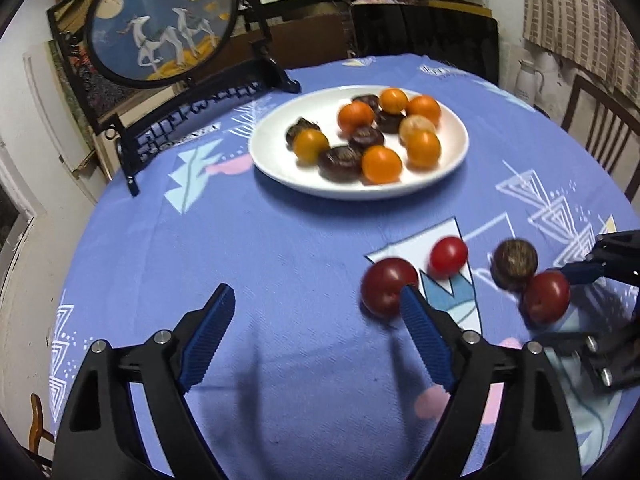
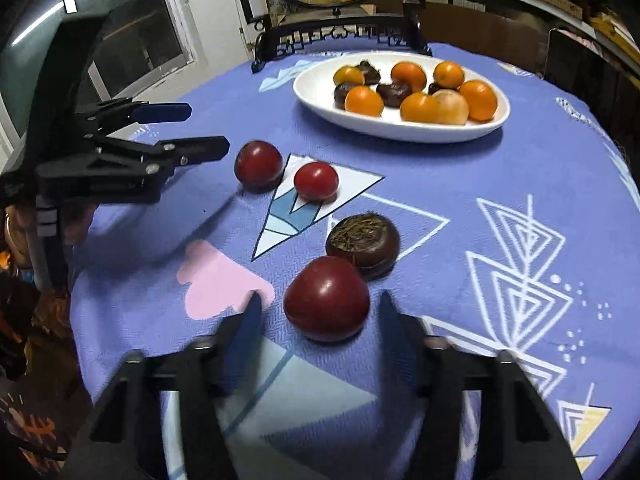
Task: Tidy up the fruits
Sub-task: 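Grasp a red plum with the right tool while the left tool grasps another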
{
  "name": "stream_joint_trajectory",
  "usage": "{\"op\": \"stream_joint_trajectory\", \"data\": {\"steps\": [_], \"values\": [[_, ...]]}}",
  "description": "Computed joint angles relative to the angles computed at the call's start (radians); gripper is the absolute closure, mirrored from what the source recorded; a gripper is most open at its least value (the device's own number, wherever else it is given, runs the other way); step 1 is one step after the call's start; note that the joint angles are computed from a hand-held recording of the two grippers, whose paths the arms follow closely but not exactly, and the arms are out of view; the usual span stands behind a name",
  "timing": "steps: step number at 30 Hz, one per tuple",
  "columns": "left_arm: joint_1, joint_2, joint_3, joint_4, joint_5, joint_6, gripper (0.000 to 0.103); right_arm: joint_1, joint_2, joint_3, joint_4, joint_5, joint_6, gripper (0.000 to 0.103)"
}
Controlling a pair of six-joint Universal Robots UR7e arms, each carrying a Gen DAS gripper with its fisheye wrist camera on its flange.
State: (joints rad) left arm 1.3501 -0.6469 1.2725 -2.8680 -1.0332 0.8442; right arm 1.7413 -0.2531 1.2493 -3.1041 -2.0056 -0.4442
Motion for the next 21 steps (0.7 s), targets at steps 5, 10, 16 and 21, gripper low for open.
{"op": "stream_joint_trajectory", "data": {"steps": [5,10,16,21], "values": [[-0.001,0.021,-0.009,0.035,-0.014,0.002,0.021,0.003,-0.006,0.039,-0.061,-0.004,-0.052,0.063],[-0.003,0.065,-0.069,0.100,-0.018,-0.028,0.021,-0.014,-0.043,0.108,-0.125,0.014,-0.018,0.063],[0.001,0.082,-0.110,0.187,0.003,-0.092,0.067,-0.033,-0.061,0.144,-0.163,0.041,0.010,0.063],[0.000,0.045,-0.055,0.130,-0.016,-0.064,0.067,-0.038,-0.059,0.136,-0.159,0.053,0.010,0.063]]}}
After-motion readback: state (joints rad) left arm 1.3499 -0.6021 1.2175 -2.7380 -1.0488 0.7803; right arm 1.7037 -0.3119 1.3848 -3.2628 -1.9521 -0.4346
